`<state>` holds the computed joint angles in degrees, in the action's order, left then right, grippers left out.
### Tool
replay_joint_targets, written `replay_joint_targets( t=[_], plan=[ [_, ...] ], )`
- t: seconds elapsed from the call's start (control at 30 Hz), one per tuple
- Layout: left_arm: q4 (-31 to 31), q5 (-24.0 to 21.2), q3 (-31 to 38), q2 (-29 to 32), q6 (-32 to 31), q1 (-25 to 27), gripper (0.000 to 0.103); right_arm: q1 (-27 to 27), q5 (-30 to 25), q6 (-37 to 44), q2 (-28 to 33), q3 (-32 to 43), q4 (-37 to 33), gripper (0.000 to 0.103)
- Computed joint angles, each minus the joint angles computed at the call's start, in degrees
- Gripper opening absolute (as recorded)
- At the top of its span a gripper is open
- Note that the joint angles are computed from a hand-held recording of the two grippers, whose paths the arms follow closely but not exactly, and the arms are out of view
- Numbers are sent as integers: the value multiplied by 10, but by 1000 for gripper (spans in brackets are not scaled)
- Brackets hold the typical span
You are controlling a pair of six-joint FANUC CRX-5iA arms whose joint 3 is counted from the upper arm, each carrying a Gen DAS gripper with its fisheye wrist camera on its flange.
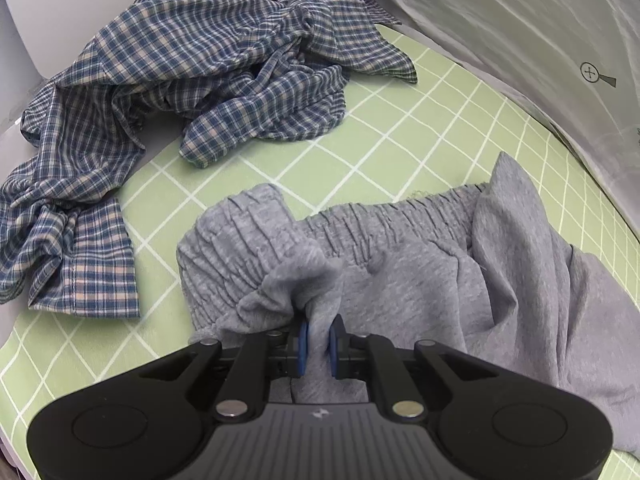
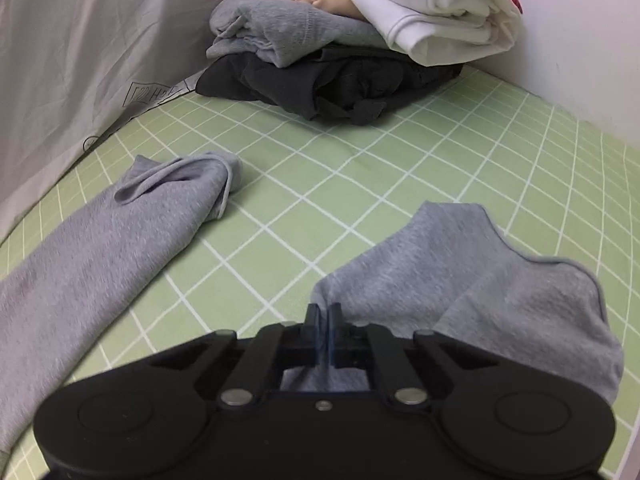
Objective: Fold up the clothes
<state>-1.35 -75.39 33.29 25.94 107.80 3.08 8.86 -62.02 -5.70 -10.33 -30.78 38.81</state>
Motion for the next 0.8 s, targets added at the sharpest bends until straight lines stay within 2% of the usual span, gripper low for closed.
replay_joint_targets(
  t=[0.27,0.37,0.47,0.63,0.8],
  plan=[
    [14,13,4,4,15,4,7,-26,78,-2,18,16,49,3],
    [19,26,7,3,13,3,5,-38,103,-7,32,34,90,3],
    [26,58,-20,-21,14,9,5,-33,100,-42,24,36,153,3],
    [66,119,-106,-90,7,39,5,7,44,-107,-50,-2,234,3],
    [103,161,-192,-163,-19,71,5,118,-106,-111,-147,-55,247,2]
  ],
)
